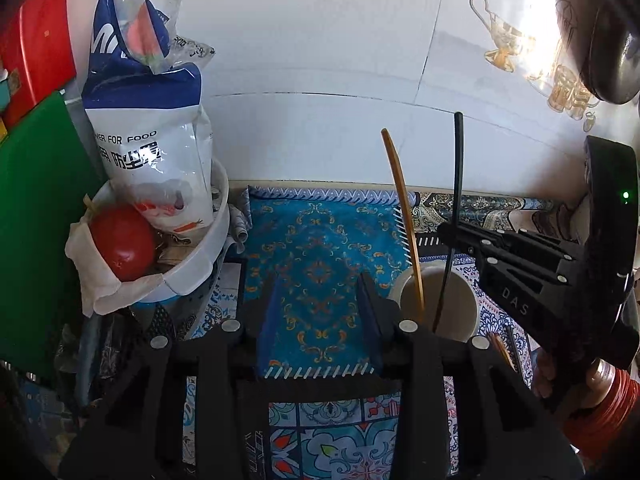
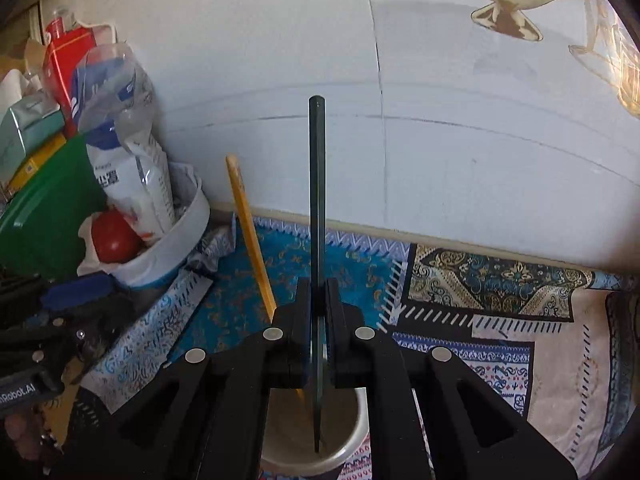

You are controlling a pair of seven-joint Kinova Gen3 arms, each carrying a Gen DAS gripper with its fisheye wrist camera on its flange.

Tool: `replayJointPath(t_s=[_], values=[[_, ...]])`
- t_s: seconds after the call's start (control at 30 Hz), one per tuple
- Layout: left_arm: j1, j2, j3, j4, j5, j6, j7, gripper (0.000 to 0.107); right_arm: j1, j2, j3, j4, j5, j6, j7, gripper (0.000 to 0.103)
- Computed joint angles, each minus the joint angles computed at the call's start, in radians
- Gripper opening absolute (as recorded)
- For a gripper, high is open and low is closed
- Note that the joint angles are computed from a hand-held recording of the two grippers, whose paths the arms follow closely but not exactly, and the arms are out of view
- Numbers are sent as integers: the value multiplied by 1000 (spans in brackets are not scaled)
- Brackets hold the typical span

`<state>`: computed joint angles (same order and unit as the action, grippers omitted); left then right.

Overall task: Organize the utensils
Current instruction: 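Lower both sticks into the white cup and open both tools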

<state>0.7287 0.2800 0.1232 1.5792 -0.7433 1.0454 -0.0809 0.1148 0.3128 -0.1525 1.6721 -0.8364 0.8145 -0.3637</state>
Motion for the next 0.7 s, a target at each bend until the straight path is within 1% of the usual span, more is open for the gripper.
replayJointPath(t_s=[0.07, 0.2, 0.37, 0.43, 0.6, 0.7], values=[[10, 3, 3, -8, -2, 8, 8, 37, 0, 3, 19, -29, 53, 57, -29, 6], [46, 11, 11, -45, -14, 56, 21, 41, 15, -13, 34, -49, 102, 138, -33, 6], [99, 28, 17, -98, -42, 126, 56, 42, 80, -52, 58, -50, 62, 243, 48, 6], [133, 46, 18, -135, -58, 169, 79, 43, 108, -66, 78, -54, 42, 289, 86, 6], [220, 99, 7, -211, -103, 241, 160, 48, 184, -88, 134, -58, 8, 403, 202, 7], [293, 169, -8, -315, -127, 332, 193, 52, 232, -84, 169, -78, 8, 479, 259, 10]])
